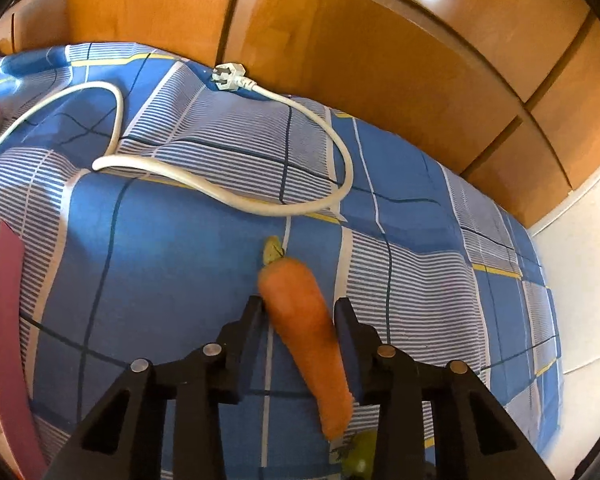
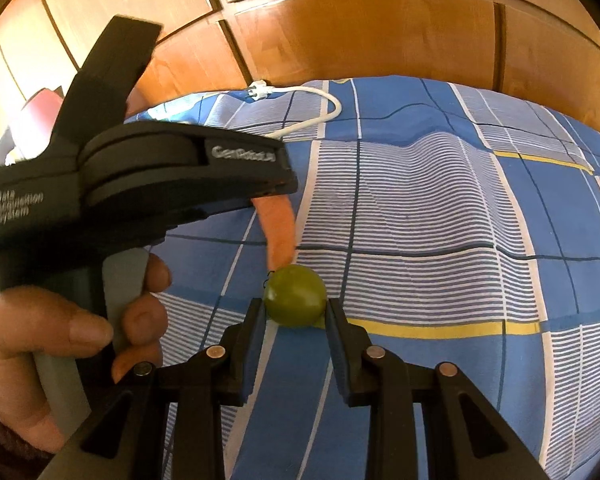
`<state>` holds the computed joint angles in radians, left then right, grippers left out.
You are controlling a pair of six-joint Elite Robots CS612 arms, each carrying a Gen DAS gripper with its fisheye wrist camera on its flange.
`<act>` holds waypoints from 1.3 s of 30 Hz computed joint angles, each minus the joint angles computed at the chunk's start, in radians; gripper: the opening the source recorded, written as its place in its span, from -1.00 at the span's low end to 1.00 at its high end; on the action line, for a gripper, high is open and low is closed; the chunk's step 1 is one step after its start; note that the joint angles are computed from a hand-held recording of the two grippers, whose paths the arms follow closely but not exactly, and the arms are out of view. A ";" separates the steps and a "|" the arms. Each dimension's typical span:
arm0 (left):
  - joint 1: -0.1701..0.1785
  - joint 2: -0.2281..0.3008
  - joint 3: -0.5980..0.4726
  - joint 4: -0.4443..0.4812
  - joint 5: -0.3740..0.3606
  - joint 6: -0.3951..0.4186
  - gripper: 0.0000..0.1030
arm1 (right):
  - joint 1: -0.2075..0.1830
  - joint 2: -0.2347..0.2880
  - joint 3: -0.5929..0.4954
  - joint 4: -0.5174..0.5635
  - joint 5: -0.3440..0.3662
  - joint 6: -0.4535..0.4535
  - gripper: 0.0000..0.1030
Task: Organize fruits
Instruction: 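Close the left tool around the carrot and lift it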
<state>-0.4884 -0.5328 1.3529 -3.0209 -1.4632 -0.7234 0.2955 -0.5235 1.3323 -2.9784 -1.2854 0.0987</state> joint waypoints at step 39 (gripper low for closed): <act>-0.127 -0.167 0.386 -0.203 0.087 0.071 -0.38 | -0.034 -0.119 0.262 -0.128 -0.050 0.036 -0.41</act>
